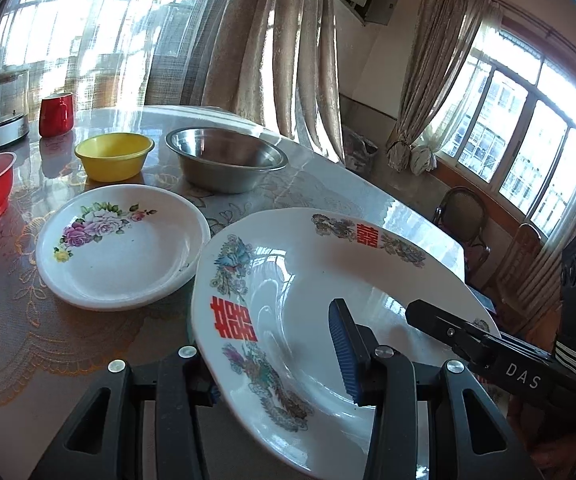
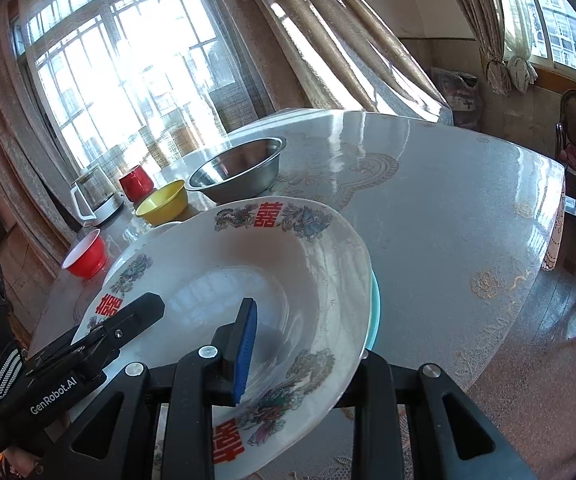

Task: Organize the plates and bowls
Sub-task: 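Carry the large white plate over and lower it onto the teal plate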

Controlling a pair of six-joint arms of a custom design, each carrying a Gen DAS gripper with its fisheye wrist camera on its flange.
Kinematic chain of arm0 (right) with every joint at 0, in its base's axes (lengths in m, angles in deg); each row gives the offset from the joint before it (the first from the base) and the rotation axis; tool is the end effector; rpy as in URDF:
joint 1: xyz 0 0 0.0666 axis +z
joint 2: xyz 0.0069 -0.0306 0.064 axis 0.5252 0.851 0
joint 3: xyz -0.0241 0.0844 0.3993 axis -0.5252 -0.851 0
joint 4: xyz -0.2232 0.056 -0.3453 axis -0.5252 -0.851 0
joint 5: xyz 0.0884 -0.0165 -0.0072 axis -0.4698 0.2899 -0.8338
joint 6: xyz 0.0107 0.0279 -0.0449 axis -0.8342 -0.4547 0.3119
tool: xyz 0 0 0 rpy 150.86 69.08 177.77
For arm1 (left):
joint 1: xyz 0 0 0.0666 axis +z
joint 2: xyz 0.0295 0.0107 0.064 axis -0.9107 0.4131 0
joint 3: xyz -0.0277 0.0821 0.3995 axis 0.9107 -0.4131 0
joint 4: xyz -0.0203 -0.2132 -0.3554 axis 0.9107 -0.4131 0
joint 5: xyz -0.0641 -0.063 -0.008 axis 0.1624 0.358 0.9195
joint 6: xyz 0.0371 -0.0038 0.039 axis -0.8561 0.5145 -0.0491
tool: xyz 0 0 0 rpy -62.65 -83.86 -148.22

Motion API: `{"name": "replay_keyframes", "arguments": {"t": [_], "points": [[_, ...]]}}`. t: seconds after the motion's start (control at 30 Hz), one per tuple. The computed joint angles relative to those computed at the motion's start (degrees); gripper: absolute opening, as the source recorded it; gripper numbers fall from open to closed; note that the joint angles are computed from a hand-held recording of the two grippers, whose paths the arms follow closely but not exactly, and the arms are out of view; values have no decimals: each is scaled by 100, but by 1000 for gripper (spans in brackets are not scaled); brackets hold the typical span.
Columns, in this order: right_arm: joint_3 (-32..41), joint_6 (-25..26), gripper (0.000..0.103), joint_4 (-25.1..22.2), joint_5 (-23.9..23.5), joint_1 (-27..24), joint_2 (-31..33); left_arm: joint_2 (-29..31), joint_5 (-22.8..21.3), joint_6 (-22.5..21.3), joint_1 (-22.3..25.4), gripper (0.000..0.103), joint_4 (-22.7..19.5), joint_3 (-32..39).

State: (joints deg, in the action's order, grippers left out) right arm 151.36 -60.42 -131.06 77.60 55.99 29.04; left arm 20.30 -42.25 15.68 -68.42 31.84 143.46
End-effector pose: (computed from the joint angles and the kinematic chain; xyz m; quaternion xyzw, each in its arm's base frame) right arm 0.5955 0.2538 0.4384 0.2167 0.8745 0.0724 0.4279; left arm 0.6935 -0.0579 0.4328 0.2415 0.8512 -0.2936 0.3618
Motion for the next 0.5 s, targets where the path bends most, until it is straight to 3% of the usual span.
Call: {"name": "replay_keyframes", "arguments": {"t": [0.33, 0.5], "points": [[89, -337, 27, -69, -246, -204, 202, 565, -192, -335, -123, 44, -1123, 866], [141, -348, 27, -180, -100, -238, 265, 732, -132, -453, -153, 44, -1322, 1125]]}}
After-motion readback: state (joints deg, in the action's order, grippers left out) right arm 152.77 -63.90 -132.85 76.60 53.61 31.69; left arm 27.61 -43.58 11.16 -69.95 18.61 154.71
